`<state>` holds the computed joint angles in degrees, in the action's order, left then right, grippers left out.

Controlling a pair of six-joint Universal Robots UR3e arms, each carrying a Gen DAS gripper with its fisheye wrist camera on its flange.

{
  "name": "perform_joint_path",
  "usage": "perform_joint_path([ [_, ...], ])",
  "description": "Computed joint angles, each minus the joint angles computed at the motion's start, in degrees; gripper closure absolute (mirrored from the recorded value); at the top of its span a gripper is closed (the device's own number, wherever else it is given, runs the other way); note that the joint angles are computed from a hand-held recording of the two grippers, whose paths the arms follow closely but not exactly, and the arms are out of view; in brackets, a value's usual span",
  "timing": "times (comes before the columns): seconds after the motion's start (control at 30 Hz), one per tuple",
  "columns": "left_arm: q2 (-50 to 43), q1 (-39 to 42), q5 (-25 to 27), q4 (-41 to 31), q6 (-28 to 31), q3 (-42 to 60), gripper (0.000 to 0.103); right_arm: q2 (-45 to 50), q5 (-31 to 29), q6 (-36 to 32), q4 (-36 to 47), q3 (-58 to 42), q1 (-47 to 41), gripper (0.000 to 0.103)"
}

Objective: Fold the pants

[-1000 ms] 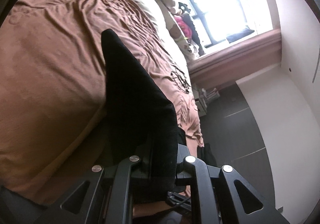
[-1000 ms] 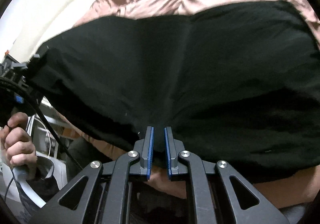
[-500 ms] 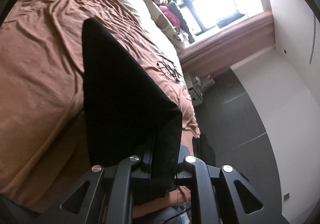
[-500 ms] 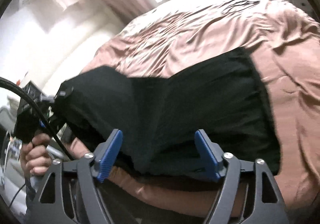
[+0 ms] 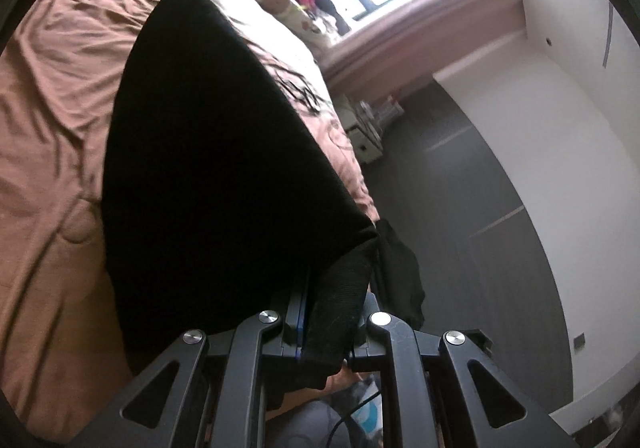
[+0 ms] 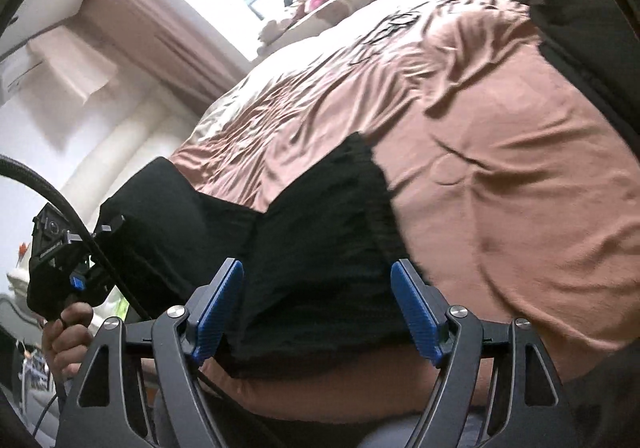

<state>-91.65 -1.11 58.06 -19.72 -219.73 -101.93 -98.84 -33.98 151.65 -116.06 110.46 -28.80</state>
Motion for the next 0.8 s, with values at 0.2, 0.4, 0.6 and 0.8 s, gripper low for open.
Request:
perform_joint_path([
  [0.2, -12.3, -6.1, 1.0, -0.4, -0.3, 10.4, 0.089, -5.4, 0.0, -7.7, 13.6, -0.3, -6.9, 0.028],
  [0.4, -26.3, -10.2, -0.8, -1.9, -1.0, 21.7, 0.089, -7.0, -1.5, -11.5, 20.6, -2.2, -10.8, 0.028],
  [0.6, -35.0, -12.5, -1.5, -4.8, -1.7, 29.5, 0.089, -7.6, -3.0, -13.6, 23.5, -3.2, -12.4, 0.028],
  [0.8, -38.2, -12.8, -1.1, -10.7, -0.5, 36.2, 0.081, -6.2, -2.6, -13.8, 25.8, -5.2, -13.2, 0.028],
])
